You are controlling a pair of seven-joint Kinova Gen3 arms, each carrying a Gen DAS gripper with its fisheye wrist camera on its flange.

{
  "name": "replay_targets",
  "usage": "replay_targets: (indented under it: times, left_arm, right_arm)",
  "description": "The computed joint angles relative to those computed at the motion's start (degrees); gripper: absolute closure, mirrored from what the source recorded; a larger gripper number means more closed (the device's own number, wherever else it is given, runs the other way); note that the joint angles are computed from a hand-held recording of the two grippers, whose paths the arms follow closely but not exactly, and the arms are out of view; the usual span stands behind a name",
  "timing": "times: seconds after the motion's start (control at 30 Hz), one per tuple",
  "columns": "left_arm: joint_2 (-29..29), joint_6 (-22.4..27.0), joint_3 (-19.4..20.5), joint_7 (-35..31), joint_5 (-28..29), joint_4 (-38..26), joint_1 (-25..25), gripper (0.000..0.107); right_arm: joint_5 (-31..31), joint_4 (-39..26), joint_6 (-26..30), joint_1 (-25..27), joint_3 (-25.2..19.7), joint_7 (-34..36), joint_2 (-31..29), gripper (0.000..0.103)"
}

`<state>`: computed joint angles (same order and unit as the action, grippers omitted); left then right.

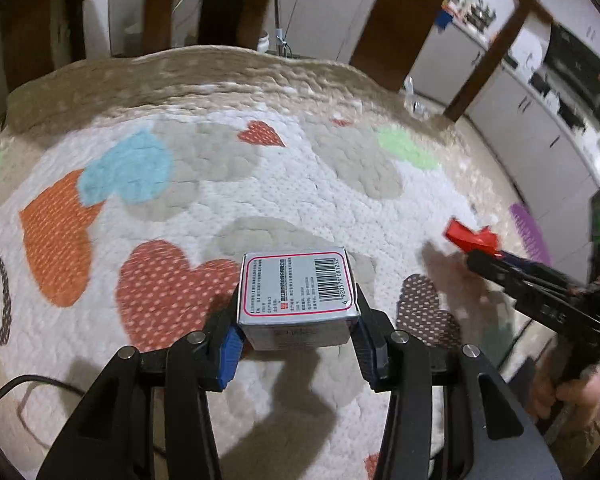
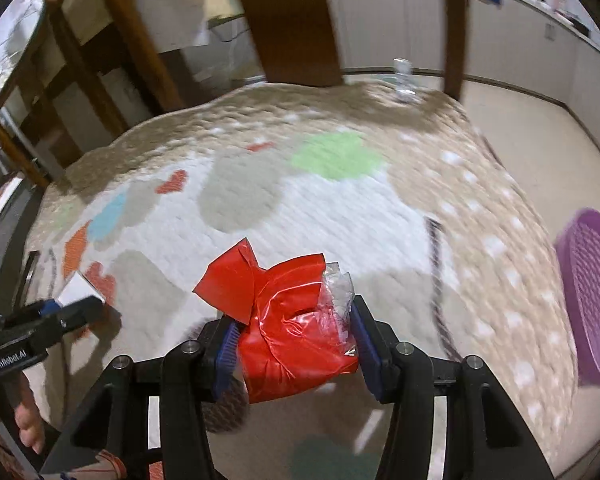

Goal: Collect trash
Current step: 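Lift the white box and red wrapper and carry them to the wastebasket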

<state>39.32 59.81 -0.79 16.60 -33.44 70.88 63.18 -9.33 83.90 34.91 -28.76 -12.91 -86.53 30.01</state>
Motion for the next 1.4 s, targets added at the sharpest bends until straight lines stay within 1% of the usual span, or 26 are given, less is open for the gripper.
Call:
replay_targets:
  times: [0.1,0.13,0.17,0.2,0.37,0.47,0.5,0.53,0.57,0.6,0.63,0.67,0.7,0.8,0.87,1.0,1.2,1.27,1.4]
  left_arm:
    - [2.5,3.2,0.9,-3.6,1.5,-3.7,-1.2,0.061]
    - [3.0,3.9,0.7,-4.0,1.7,-4.3,-1.0,0.061]
    - [3.4,4.5,0.4,-4.3,1.6,-4.9,-0.6,0.06]
    - [3.5,4.7,0.3,-4.5,1.6,-5.1,-0.4,0.059]
    - [3.2,3.7,-0.2,-4.7,1.9,-4.1,-0.4,0.054]
    - [4.2,5.6,0.1,-6.6,2.0,-6.0,-0.4,0.055]
    - [4.8,6.8,0.2,-7.5,2.2,-7.1,-0.3,0.058]
    - [4.9,7.1,-0.3,-7.6,2.3,-7.3,0.1,0.06]
    - [4.4,6.5,-0.4,-6.7,2.1,-6.6,0.3,0.06]
    - [3.8,5.5,-0.7,-5.7,2.0,-5.6,0.6,0.06]
    - [3.2,4.6,-1.0,-4.3,1.8,-4.5,0.9,0.06]
    - [2.7,4.4,-1.3,-3.0,1.6,-3.8,1.2,0.06]
    - [2.2,4.8,-1.4,-1.8,1.4,-3.4,1.6,0.06]
    - [0.9,6.6,-1.5,0.8,0.1,-2.8,2.6,0.06]
    - [0.4,8.9,-1.3,1.8,-1.1,-3.2,3.4,0.06]
    - [0.3,16.1,-0.9,2.6,-3.5,-6.2,5.1,0.06]
    - [1.9,27.3,-0.3,0.1,-6.0,-13.3,7.2,0.06]
    - [2.6,29.7,-0.2,-1.0,-6.3,-15.5,7.7,0.06]
    - [4.7,33.1,-0.3,-4.2,-6.0,-20.6,8.1,0.06]
  right_arm:
    - [2.2,2.8,-2.3,-1.2,2.1,-1.8,-1.1,0.041]
    - [2.4,3.2,-2.5,-0.9,1.9,-1.9,-1.2,0.038]
    - [2.1,3.6,-2.8,-0.3,1.4,-1.5,-1.2,0.033]
    - [2.0,4.0,-3.1,0.1,1.0,-1.2,-1.2,0.031]
    - [3.6,5.2,-5.1,-1.5,1.4,-1.5,-1.2,0.028]
    - [5.1,6.1,-6.4,-3.1,2.1,-2.6,-1.5,0.028]
    - [5.5,6.3,-6.7,-3.4,2.2,-2.9,-1.6,0.028]
    - [6.0,6.5,-6.8,-3.9,2.3,-3.2,-1.7,0.03]
    - [6.7,6.7,-7.0,-4.5,2.6,-3.6,-1.8,0.041]
    - [7.7,6.8,-7.0,-5.4,3.3,-4.2,-1.9,0.047]
    - [8.3,7.0,-7.3,-5.8,3.4,-4.4,-2.1,0.047]
    - [8.1,7.2,-7.5,-5.1,2.5,-3.9,-2.3,0.048]
    - [7.5,7.2,-7.6,-4.3,1.7,-3.3,-2.3,0.051]
    - [7.3,7.9,-8.5,-4.2,1.3,-3.1,-3.1,0.051]
    - [6.7,8.3,-9.0,-3.7,0.7,-2.8,-3.6,0.052]
    - [5.1,9.1,-9.8,-2.5,-0.4,-2.1,-4.5,0.052]
    - [1.9,10.6,-10.7,-0.3,-2.2,-0.3,-6.3,0.052]
    - [0.9,11.3,-11.1,0.4,-2.7,0.4,-7.1,0.052]
    - [-1.8,13.0,-12.1,2.5,-4.2,2.2,-9.2,0.052]
